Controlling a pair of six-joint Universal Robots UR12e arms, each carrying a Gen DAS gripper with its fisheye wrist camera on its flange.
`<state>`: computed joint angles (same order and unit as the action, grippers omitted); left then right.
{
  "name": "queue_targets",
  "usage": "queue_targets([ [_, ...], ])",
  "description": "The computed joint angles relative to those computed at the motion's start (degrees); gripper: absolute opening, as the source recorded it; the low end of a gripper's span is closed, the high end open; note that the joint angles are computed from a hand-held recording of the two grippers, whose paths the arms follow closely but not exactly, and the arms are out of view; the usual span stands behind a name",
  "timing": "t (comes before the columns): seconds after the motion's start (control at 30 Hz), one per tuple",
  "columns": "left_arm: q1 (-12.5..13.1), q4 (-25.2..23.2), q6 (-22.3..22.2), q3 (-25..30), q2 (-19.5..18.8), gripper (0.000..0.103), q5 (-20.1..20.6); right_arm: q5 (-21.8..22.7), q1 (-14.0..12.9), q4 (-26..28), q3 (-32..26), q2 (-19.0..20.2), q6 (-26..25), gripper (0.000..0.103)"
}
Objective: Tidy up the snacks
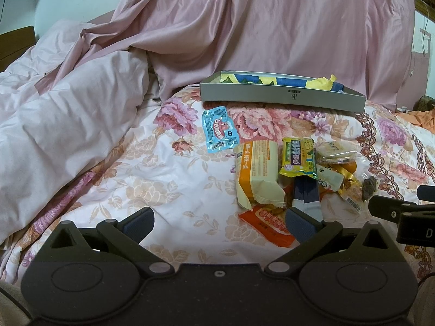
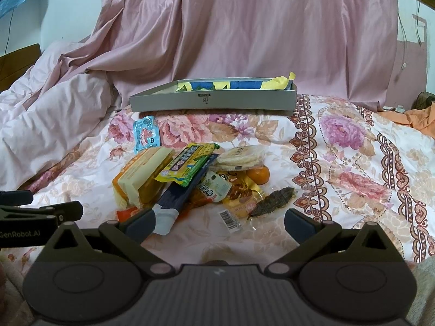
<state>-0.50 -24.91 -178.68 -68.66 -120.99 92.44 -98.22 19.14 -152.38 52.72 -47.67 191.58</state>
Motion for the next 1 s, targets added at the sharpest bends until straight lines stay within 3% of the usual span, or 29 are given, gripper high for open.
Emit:
queue_targets([
  [0.53, 0.1, -0.4, 0.0, -0.5, -0.1, 0.102, -0.9, -0.5, 0.2, -0.2, 0.1, 0.0, 0.7, 0.103],
  [0.7, 0.6, -2.7, -2.3, 1.7, -0.9, 0.102, -2.0, -0.9, 0.0, -1.2, -0.2, 0.1, 1.9, 0.103],
  [0.83, 1.0, -4.1, -1.9, 4.1, -2.3, 0.102, -3.1, 0.5, -0.6, -6.1, 0.0, 0.5, 1.7, 0.103],
  [1.0, 1.2, -7.3, -0.7, 8.8, -5.1, 0.102, -4.8, 1.8, -1.0, -4.2, -3.1, 2.1, -1.8, 0.103],
])
